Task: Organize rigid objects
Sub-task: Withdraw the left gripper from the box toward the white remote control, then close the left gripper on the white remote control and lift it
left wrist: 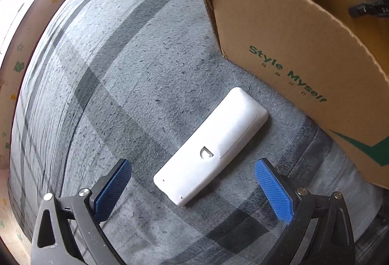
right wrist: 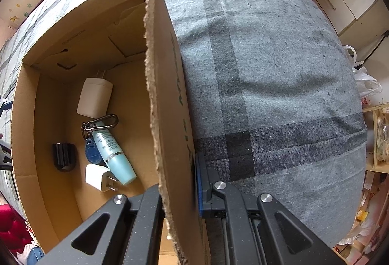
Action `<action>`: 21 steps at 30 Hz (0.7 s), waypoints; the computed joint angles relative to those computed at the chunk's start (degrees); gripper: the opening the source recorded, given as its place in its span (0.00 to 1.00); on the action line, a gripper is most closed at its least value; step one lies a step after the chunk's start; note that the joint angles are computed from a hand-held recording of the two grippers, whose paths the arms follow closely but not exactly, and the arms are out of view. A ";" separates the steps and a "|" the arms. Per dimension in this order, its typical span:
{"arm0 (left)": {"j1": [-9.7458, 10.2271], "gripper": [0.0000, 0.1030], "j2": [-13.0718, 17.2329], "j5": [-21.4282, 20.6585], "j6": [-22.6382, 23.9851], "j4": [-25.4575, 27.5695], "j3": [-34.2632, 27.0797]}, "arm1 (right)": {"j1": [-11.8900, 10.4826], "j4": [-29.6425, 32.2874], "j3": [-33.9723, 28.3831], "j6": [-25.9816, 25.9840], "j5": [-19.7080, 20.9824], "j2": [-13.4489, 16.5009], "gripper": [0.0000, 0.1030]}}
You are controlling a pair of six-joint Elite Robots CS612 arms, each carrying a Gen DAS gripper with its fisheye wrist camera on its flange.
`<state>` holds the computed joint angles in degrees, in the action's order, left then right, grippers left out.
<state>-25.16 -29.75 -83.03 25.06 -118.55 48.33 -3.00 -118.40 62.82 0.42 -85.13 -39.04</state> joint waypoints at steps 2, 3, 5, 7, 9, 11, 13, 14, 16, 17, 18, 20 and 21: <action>0.04 1.00 0.51 -0.68 2.71 0.32 -0.59 | 0.12 0.13 -0.17 0.00 -0.10 0.13 0.04; 0.07 1.00 0.80 -0.93 3.91 0.69 -0.98 | 0.11 0.22 -0.26 -0.02 -0.12 0.19 0.04; 0.11 1.00 1.35 -1.35 6.33 1.34 -1.66 | 0.17 0.29 -0.38 0.01 -0.25 0.29 0.04; 0.09 1.00 2.01 -1.14 8.22 2.30 -2.56 | 0.24 0.17 -0.27 0.14 -0.29 0.31 0.04; 0.23 1.00 2.93 -2.13 9.48 4.51 -4.11 | 0.23 0.22 -0.23 0.16 -0.29 0.32 0.04; 0.38 1.00 3.81 -2.82 10.61 6.31 -5.54 | 0.21 0.20 -0.13 0.07 -0.26 0.29 0.04; 0.35 1.00 4.40 -2.45 11.97 6.88 -6.23 | 0.22 0.13 -0.08 -0.09 -0.27 0.29 0.04; 0.42 1.00 4.87 -2.80 12.30 7.49 -7.01 | 0.21 0.11 -0.02 -0.21 -0.30 0.27 0.04; 0.54 1.00 5.78 -3.60 12.35 8.91 -8.61 | 0.21 0.05 0.06 -0.28 -0.26 0.23 0.04; 0.59 1.00 6.35 -3.90 12.39 9.88 -9.62 | 0.22 0.01 0.11 -0.34 -0.28 0.21 0.04; 0.64 1.00 6.90 -4.12 12.42 10.91 -10.62 | 0.23 0.01 0.14 -0.32 -0.27 0.20 0.04; 1.01 1.00 8.72 -4.53 12.64 13.51 -13.84 | 0.23 0.03 0.11 -0.32 -0.28 0.20 0.04; 1.04 1.00 9.39 -4.73 12.33 14.74 -15.10 | 0.22 0.00 0.19 -0.37 -0.27 0.18 0.04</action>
<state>-24.12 -20.36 -87.76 37.39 -103.82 33.23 -2.79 -118.40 63.01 0.04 -85.41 -38.86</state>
